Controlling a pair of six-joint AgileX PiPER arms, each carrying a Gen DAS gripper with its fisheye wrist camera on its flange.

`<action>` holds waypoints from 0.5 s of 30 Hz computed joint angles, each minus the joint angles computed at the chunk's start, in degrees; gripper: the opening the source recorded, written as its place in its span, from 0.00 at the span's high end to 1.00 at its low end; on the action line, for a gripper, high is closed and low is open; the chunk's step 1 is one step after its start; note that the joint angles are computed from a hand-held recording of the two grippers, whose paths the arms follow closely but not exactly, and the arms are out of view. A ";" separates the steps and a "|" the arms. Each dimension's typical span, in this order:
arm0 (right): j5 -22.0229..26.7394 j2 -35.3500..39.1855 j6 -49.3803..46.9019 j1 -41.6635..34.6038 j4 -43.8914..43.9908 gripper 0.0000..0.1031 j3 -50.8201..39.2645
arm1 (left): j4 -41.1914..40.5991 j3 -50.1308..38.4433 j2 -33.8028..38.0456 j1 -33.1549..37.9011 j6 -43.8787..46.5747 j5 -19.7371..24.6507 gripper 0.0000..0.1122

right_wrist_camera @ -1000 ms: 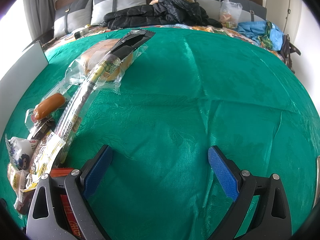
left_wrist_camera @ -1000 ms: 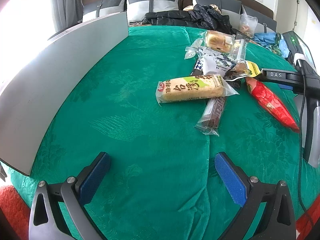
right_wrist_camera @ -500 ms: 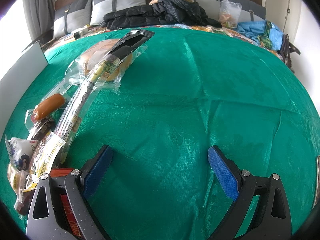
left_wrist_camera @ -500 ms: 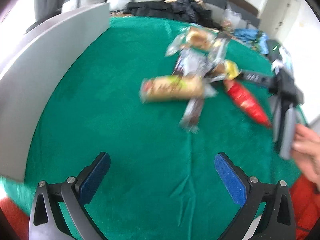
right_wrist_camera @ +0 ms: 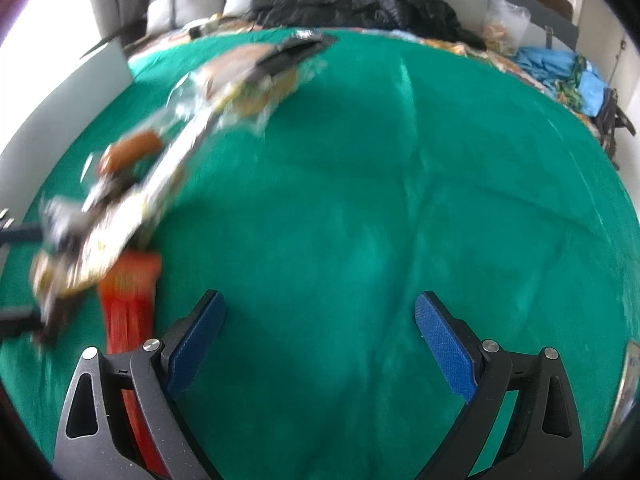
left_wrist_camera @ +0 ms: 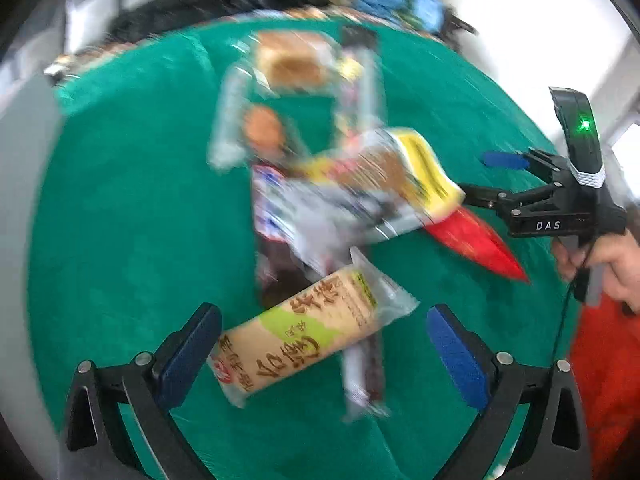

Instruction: Organize snacks

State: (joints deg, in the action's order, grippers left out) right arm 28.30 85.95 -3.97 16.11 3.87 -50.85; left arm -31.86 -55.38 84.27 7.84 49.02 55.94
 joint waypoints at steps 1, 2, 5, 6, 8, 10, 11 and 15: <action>-0.01 -2.37 -3.84 -1.48 2.38 0.05 2.59 | -0.52 0.46 -0.98 0.38 2.41 3.24 0.13; -0.43 -5.58 -8.23 -3.45 4.59 0.06 6.15 | -0.75 0.72 -1.51 0.92 4.27 6.64 0.13; -1.69 -12.71 -19.95 -9.28 12.61 0.06 13.86 | -0.24 3.00 -5.60 2.06 8.37 13.00 0.19; -2.15 -13.95 -21.94 -10.72 14.09 0.06 15.35 | 0.68 4.11 -7.85 2.02 8.59 13.22 0.19; -3.09 -14.78 -21.67 -11.73 14.38 0.05 16.36 | 3.00 5.18 -10.91 1.28 7.79 12.04 0.19; -4.70 -14.41 -18.46 -10.59 12.46 0.05 16.51 | 6.43 6.35 -14.49 0.02 4.25 9.02 0.18; -6.69 -14.26 -16.91 -10.04 11.98 0.05 17.12 | 7.65 6.99 -16.42 0.83 1.02 7.12 0.18; -8.75 -14.42 -12.59 -8.53 9.41 0.05 17.82 | 6.01 9.59 -21.05 9.86 -8.41 7.14 0.18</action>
State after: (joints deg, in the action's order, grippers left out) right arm 19.55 71.54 -16.55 7.58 13.28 -33.04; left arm -25.85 -45.78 63.22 17.70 40.61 63.09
